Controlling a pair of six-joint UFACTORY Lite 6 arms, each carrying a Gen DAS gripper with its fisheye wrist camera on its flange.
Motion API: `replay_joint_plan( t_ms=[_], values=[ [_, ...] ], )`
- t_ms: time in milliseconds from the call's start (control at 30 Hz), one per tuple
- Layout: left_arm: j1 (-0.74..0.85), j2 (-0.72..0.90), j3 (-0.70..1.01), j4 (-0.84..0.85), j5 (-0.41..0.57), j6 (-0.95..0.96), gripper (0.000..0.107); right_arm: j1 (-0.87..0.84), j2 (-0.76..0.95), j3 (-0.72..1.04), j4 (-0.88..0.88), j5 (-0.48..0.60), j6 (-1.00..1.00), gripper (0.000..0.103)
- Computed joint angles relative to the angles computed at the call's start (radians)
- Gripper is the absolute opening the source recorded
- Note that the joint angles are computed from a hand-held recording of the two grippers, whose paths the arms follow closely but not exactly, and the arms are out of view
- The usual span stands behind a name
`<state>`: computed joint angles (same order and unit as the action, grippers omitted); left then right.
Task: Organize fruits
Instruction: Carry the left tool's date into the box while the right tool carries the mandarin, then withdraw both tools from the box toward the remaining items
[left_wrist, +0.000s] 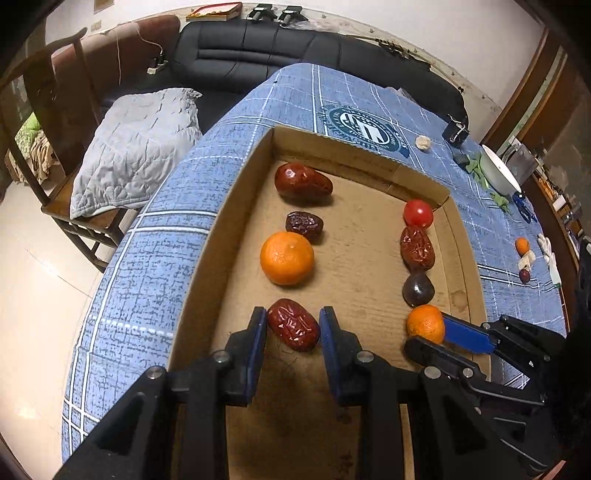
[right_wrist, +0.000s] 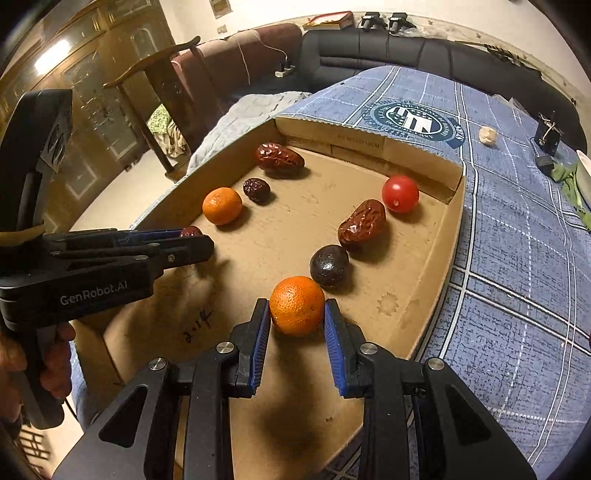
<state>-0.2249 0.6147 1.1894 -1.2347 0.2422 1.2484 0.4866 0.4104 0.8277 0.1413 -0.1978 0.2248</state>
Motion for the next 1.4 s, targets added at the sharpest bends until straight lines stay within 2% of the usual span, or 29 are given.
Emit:
replay_joint_plan(
  t_ms=[400,600,800,867,900,967,1100,1300,1400],
  values=[
    [-0.01,0.001,-0.006,0.0,-0.012,-0.006,0.032,0.007,-0.011,-0.01,0.089,0.008,-0.099,0.03],
    [-0.005,-0.02,-0.035,-0.01,-0.013,-0.007,0.032,0.019,-0.055,-0.047,0.226,0.01,-0.234,0.031],
    [-0.007,-0.073,-0.103,-0.087,-0.019,0.052,0.044,0.011,-0.12,-0.108,0.208,0.013,-0.21,0.032],
    [-0.017,-0.104,-0.139,-0.147,-0.052,0.103,0.061,0.021,-0.147,-0.128,0.263,0.012,-0.259,0.033],
    [-0.018,-0.122,-0.16,-0.215,-0.064,0.168,0.063,0.028,-0.164,-0.141,0.295,0.012,-0.29,0.033],
    [-0.015,-0.151,-0.194,-0.283,-0.069,0.232,0.064,0.034,-0.186,-0.161,0.332,0.01,-0.323,0.033],
    [-0.007,-0.186,-0.232,-0.331,-0.074,0.27,0.065,0.038,-0.269,-0.232,0.269,0.007,-0.249,0.033],
    [-0.019,-0.235,-0.287,-0.418,-0.091,0.333,0.065,0.057,-0.38,-0.319,0.404,0.014,-0.376,0.036],
    [-0.045,-0.252,-0.302,-0.457,-0.106,0.353,0.068,0.035,-0.423,-0.37,0.337,0.02,-0.312,0.036]
  ],
)
